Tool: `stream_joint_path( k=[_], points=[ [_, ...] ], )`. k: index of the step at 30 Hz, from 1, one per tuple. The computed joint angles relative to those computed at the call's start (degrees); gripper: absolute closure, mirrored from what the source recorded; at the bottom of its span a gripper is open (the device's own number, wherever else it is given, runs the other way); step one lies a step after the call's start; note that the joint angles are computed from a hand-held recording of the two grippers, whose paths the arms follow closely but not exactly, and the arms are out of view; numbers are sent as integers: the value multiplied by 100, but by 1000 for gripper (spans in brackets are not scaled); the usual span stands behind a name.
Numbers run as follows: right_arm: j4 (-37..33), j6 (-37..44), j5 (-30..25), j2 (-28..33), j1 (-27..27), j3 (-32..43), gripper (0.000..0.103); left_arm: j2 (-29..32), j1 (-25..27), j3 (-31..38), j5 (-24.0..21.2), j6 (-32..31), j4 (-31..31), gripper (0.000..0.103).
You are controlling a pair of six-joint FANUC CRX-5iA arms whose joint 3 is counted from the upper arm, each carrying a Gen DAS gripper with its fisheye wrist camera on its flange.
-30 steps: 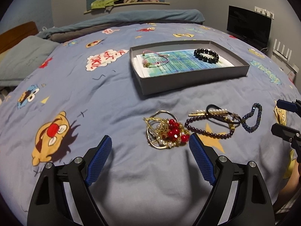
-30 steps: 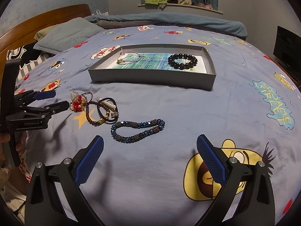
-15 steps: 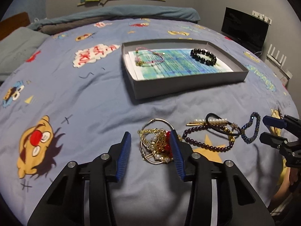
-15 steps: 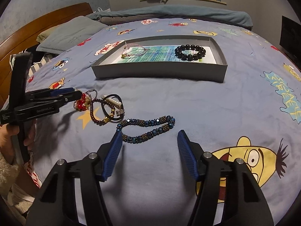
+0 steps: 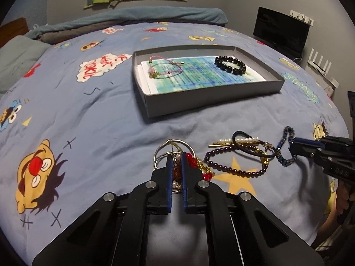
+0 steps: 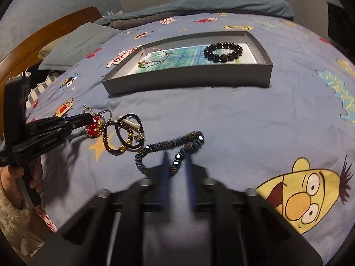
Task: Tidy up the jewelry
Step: 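Grasp the red-beaded gold earring with the left tool while the right tool grasps a gold bracelet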
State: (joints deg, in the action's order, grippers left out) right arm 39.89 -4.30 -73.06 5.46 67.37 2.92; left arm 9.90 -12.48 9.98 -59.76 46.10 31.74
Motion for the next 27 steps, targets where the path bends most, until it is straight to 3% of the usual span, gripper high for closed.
stream_joint_path(
  k=[16,24,25,27],
  points=[
    [1106,224,-567,-85,139,118,96,-445,108,-82,319,-685,676,100],
    [1416,208,-753,-171,126,137,96,-431,128,56,328,-770,646,99],
    [1431,206,-765,-179,134,129,96,-375,126,124,228,-633,481,96],
    [1414,165,-750,-195,144,108,96,-321,147,87,106,-530,437,51]
  ],
)
